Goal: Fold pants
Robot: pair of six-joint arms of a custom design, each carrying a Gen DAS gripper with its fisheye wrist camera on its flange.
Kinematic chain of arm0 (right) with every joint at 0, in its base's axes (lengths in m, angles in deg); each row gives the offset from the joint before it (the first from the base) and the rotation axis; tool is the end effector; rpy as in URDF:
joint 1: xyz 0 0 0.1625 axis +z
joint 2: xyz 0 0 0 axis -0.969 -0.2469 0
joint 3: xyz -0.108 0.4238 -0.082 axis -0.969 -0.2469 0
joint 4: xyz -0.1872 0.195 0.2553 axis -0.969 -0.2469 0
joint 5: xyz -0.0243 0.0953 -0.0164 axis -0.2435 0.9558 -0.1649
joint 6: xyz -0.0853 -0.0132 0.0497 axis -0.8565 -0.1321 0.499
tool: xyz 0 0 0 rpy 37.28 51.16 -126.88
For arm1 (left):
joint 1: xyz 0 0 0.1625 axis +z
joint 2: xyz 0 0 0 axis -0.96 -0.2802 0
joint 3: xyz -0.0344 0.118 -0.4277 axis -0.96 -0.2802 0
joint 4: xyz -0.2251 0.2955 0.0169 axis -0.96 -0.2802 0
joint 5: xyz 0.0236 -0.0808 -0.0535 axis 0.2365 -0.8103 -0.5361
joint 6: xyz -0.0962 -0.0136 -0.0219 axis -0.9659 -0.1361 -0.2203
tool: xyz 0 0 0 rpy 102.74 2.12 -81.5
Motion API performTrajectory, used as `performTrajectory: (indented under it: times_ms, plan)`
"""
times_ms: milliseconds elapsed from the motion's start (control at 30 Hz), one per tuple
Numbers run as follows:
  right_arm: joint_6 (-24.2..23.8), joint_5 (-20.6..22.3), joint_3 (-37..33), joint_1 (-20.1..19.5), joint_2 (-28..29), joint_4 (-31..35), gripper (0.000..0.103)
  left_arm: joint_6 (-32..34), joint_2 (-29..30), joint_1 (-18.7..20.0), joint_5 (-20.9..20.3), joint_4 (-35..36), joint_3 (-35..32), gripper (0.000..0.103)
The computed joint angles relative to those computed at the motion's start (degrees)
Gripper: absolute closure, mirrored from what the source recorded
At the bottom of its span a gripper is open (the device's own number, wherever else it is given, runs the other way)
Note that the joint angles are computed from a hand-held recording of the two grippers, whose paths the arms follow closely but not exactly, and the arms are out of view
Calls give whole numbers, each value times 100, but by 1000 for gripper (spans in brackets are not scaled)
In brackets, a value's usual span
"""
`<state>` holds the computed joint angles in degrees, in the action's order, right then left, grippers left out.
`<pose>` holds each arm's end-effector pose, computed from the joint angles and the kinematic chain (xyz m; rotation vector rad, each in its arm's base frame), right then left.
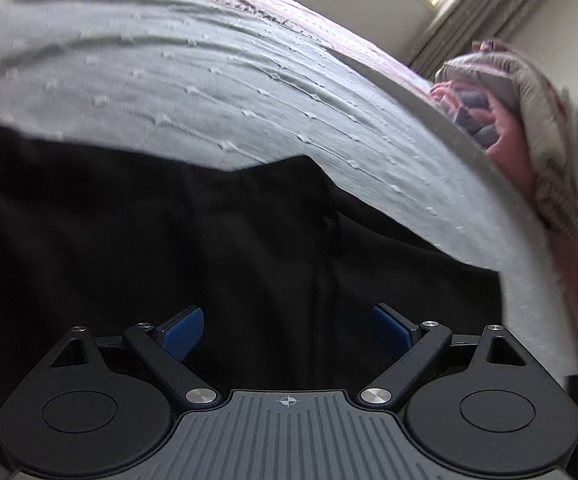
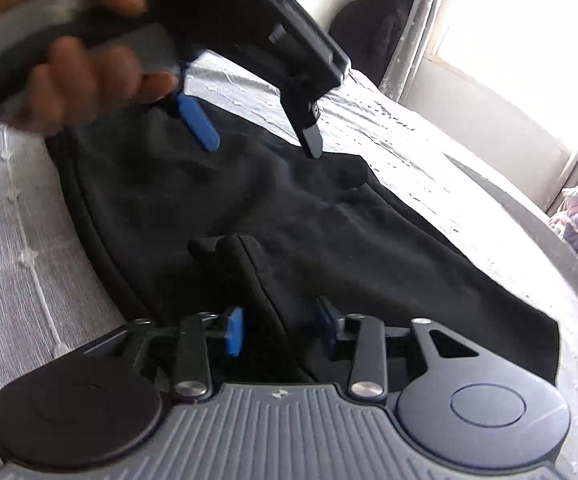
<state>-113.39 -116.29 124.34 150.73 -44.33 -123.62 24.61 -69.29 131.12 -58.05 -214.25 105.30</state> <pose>-0.0712 -0.8097 0.1958 1.7732 -1.9475 0.5229 -0.2868 -0.8307 -0.0714 -0.3321 2.4831 -1.1660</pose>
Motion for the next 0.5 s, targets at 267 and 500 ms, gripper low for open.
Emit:
performTrajectory:
  times_ms: [267,500]
  plan:
    - [-151,826,377,-68,-173,-187,55,98,251,209,-905,-102,-369,13]
    - [-273,888,695,-76,-269,-351,55,130,367,357,-1528,-147,-597,52]
